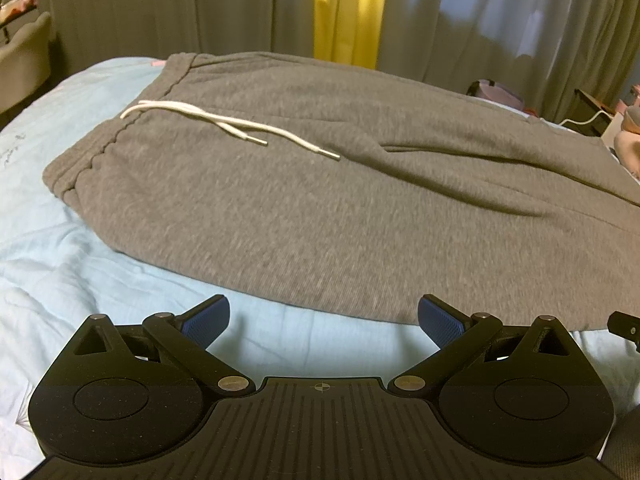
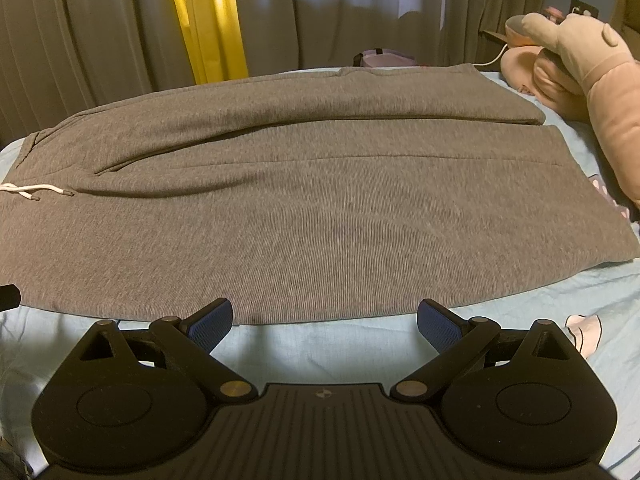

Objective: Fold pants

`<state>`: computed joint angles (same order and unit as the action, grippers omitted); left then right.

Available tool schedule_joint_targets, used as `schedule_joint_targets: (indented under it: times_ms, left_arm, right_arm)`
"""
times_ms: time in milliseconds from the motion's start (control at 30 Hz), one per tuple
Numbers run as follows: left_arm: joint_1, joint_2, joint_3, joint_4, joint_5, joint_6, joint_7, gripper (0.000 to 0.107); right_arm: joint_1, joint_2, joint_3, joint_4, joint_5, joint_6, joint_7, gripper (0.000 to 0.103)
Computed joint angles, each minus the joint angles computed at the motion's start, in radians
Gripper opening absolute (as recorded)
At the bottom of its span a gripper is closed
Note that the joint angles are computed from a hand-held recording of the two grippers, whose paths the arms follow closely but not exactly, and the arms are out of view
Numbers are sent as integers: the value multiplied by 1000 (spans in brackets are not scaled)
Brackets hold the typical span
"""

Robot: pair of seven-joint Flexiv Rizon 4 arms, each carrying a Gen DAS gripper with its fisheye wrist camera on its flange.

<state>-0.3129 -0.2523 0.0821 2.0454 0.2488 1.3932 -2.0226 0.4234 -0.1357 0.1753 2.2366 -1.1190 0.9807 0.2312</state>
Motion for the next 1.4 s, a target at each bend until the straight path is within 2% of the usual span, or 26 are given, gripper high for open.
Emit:
schedule_joint_targets:
  times_ms: [1400]
  left_arm:
    - [0, -2, -7, -13, 11, -30, -2, 103]
  right_arm:
    - [-4, -2, -2, 2, 18, 23, -3, 99]
